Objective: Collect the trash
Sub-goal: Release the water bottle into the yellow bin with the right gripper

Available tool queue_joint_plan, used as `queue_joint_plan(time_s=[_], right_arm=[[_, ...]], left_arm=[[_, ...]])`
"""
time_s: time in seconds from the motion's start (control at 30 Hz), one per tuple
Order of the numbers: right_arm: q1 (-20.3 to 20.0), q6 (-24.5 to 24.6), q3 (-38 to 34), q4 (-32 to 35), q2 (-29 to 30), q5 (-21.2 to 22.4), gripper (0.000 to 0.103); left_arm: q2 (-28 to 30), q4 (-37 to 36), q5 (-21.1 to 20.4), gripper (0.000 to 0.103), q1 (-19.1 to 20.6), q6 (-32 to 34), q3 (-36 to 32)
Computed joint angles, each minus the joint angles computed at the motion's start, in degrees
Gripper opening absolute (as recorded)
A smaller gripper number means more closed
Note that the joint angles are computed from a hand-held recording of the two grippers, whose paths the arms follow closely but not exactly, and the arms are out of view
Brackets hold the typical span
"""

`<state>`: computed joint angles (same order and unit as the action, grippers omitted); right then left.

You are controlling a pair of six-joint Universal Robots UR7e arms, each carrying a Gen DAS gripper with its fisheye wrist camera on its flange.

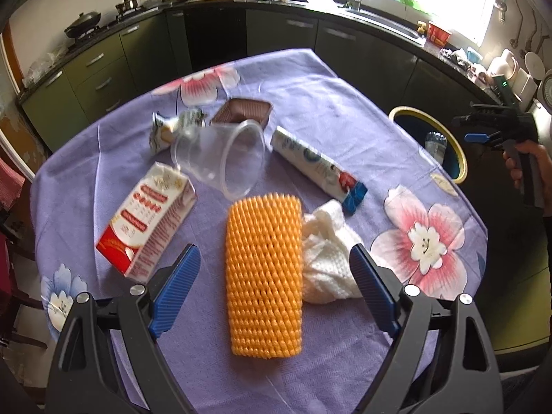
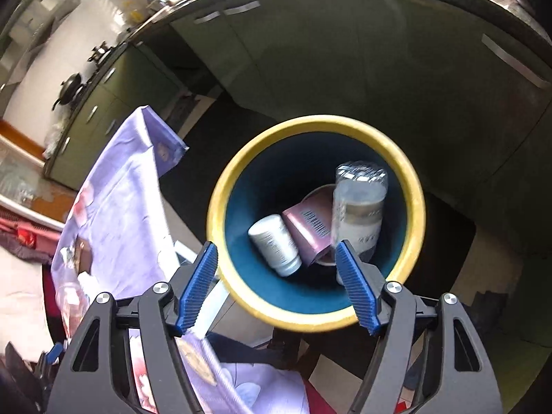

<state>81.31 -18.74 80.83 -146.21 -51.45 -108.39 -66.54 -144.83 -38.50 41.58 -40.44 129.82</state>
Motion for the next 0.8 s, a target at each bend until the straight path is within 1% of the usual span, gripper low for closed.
queue_joint_plan(time_s=[0.1,0.33,0.5,0.67,0.7,0.73,0.77,0.8], right_arm=[[0.5,-0.4,1.6,0.3,-0.6,0.7,0.071],[1.2,-1.9,3.5,2.1,-1.2,2.2,0.071],[1.7,-2.6,4.2,2.2,-1.2,2.2,0.071],[1.8,-2.8,4.3,2.6,-1.0,2.3,0.071],[1.8,-2.8,4.3,2.7,-1.0,2.4,0.071],[1.7,-2.8,4.3,2.8,-1.1,2.4,0.071],[1.7,-2.9,4.4,2.9,-1.2,2.5,0.071],[1.7,-3.0,4.3,3.1,-1.2,2.5,0.071]], left_arm=[[0.3,1.1,-0.7,0.083,0.8,-1.2,0.2],[1.3,1.3,-2.7,0.083,3.3,-1.2,0.0],[1.4,2.5,-3.4,0.083,4.3,-1.6,0.0],[1.9,3.3,-5.0,0.083,5.1,-0.6,0.1],[2.0,3.6,-5.1,0.081,5.2,-0.7,0.2],[1.8,3.8,-5.2,0.072,5.2,-0.7,0.3],[1.7,3.8,-5.8,0.066,5.4,-0.6,0.3],[1.5,3.7,-6.5,0.055,5.7,-0.6,0.4]])
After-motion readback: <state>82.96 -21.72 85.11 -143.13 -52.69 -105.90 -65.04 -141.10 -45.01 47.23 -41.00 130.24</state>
